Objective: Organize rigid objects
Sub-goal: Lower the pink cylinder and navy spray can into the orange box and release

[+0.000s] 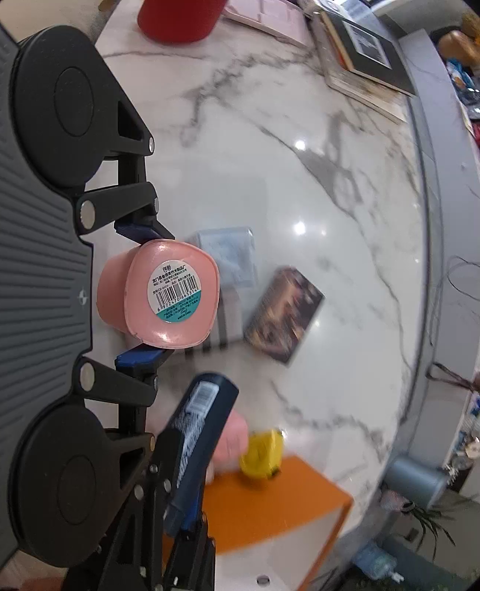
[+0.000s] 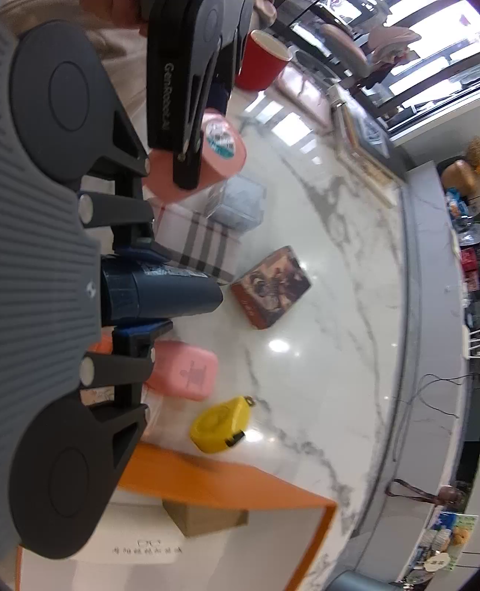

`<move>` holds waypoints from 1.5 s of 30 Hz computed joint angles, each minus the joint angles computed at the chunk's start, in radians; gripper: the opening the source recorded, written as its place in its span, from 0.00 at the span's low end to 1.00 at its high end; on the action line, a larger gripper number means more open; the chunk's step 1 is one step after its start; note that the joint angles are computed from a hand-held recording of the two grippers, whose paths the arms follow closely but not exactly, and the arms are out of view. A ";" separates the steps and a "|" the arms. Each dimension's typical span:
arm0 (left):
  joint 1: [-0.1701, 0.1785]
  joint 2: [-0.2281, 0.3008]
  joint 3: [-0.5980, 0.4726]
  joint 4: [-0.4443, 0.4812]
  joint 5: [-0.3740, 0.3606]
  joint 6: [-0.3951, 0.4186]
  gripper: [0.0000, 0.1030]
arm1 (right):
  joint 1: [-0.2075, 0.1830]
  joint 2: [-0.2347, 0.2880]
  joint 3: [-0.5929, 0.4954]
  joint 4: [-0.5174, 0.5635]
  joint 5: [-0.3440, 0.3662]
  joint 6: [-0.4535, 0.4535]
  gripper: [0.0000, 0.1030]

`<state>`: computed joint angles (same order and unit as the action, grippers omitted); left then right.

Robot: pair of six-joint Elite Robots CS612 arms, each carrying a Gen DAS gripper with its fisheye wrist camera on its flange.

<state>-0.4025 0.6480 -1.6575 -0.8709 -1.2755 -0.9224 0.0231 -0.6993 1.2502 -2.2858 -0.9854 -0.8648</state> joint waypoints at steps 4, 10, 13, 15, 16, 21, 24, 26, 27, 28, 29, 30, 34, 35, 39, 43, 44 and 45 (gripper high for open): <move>-0.013 -0.021 0.015 -0.049 0.018 0.024 0.61 | -0.022 -0.024 0.017 -0.025 0.049 -0.003 0.32; -0.031 -0.062 0.067 -0.176 0.029 0.079 0.61 | -0.060 -0.046 0.022 -0.114 0.104 0.038 0.32; -0.037 -0.084 0.106 -0.259 0.017 0.117 0.61 | -0.081 -0.045 0.010 -0.168 0.115 0.076 0.32; -0.042 -0.099 0.141 -0.308 0.006 0.153 0.61 | -0.095 -0.040 -0.004 -0.202 0.108 0.109 0.32; -0.045 -0.108 0.160 -0.330 0.002 0.169 0.61 | -0.102 -0.037 -0.011 -0.217 0.100 0.126 0.32; -0.051 -0.140 0.262 -0.426 -0.050 0.238 0.61 | -0.127 -0.007 -0.056 -0.244 0.043 0.184 0.32; -0.051 -0.153 0.318 -0.451 -0.086 0.261 0.61 | -0.135 0.019 -0.090 -0.226 0.006 0.210 0.32; -0.049 -0.160 0.349 -0.464 -0.114 0.274 0.61 | -0.137 0.042 -0.119 -0.203 -0.023 0.219 0.32; -0.048 -0.164 0.364 -0.467 -0.125 0.282 0.61 | -0.141 0.050 -0.128 -0.190 -0.033 0.219 0.32; -0.047 -0.167 0.379 -0.469 -0.133 0.290 0.61 | -0.140 0.064 -0.146 -0.169 -0.049 0.221 0.32; -0.047 -0.171 0.395 -0.470 -0.137 0.299 0.61 | -0.141 0.072 -0.158 -0.154 -0.059 0.223 0.32; -0.047 -0.175 0.408 -0.466 -0.140 0.309 0.61 | -0.140 0.087 -0.179 -0.131 -0.073 0.228 0.32; -0.043 -0.192 0.463 -0.446 -0.154 0.345 0.61 | -0.131 0.133 -0.238 -0.082 -0.114 0.245 0.32; -0.043 -0.195 0.471 -0.437 -0.159 0.353 0.61 | -0.130 0.142 -0.248 -0.071 -0.120 0.246 0.32; -0.048 -0.205 0.510 -0.407 -0.155 0.402 0.61 | -0.123 0.173 -0.289 -0.038 -0.145 0.248 0.32; -0.058 -0.214 0.536 -0.380 -0.118 0.459 0.61 | -0.113 0.198 -0.331 -0.006 -0.166 0.251 0.32; -0.058 -0.216 0.542 -0.374 -0.120 0.466 0.61 | -0.111 0.203 -0.340 0.003 -0.169 0.256 0.32; -0.057 -0.219 0.550 -0.367 -0.122 0.469 0.61 | -0.110 0.206 -0.346 0.005 -0.166 0.261 0.32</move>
<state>-0.4598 0.4285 -1.1078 -1.2380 -1.3977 -0.4534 -0.0874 -0.4931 0.9040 -2.2812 -1.1518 -0.6038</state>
